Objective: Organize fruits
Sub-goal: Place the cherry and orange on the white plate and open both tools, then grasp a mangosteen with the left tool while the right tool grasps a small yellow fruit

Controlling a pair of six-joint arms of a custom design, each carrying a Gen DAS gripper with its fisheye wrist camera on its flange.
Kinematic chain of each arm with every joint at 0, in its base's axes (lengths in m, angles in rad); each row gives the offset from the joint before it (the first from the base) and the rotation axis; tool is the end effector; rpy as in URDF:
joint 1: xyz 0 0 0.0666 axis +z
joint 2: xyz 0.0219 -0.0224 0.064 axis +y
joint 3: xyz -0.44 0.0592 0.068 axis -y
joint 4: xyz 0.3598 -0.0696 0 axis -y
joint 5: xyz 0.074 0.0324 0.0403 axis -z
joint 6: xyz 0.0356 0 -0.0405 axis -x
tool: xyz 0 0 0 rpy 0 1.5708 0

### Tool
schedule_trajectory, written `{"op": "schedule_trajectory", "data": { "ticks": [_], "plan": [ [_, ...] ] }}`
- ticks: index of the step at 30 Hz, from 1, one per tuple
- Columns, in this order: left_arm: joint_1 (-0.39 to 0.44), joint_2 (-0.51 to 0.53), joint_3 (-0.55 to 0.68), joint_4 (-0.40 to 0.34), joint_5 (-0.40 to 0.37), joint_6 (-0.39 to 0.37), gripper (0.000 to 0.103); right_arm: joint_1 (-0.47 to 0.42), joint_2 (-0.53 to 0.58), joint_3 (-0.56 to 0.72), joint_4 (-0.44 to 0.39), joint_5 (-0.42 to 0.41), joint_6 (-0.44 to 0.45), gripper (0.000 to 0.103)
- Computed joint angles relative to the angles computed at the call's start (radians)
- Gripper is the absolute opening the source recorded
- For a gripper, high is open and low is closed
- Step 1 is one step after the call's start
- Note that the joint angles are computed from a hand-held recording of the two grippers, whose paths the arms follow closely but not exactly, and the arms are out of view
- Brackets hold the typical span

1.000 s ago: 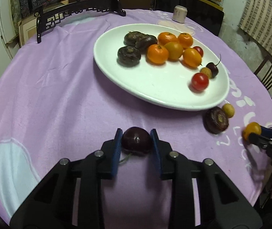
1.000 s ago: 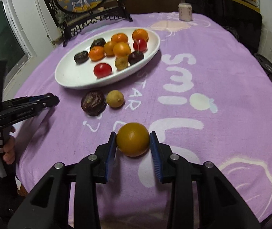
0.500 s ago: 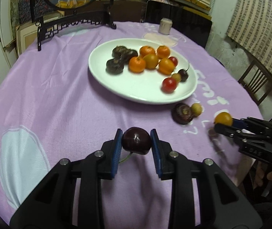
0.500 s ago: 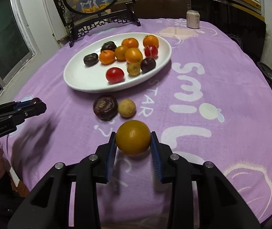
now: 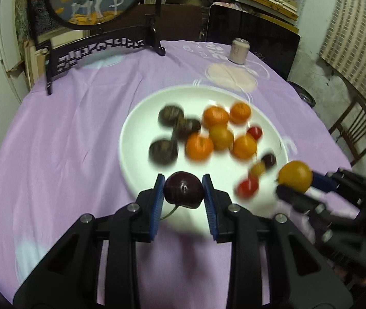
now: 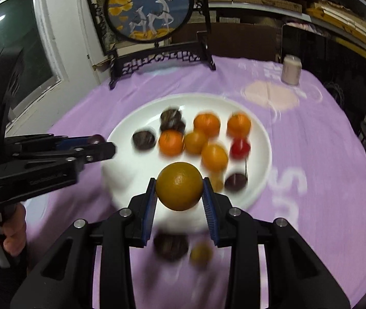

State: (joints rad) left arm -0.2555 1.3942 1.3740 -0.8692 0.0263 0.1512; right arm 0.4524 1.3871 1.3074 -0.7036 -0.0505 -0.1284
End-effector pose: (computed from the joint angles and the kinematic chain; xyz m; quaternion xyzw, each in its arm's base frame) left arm 0.4255 -0.1125 0.4832 0.0535 0.9409 -0.0796 0.3247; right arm 0.3992 0.1956 0.4695 -0.1585 0.9095 0.1322 0.3608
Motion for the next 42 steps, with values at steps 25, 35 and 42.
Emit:
{"op": "schedule_trajectory", "data": {
  "ticks": [25, 35, 42],
  "plan": [
    [0.016, 0.057, 0.014, 0.087, -0.001, 0.026, 0.059, -0.047, 0.088, 0.023, 0.097, 0.064, -0.035, 0.06],
    [-0.004, -0.171, -0.21, 0.158, -0.04, 0.034, 0.082, -0.034, -0.147, -0.148, 0.012, 0.109, -0.062, 0.073],
    [-0.054, -0.277, -0.303, 0.112, -0.025, 0.007, 0.086, 0.004, -0.161, -0.214, -0.045, 0.133, -0.054, 0.076]
  ]
}}
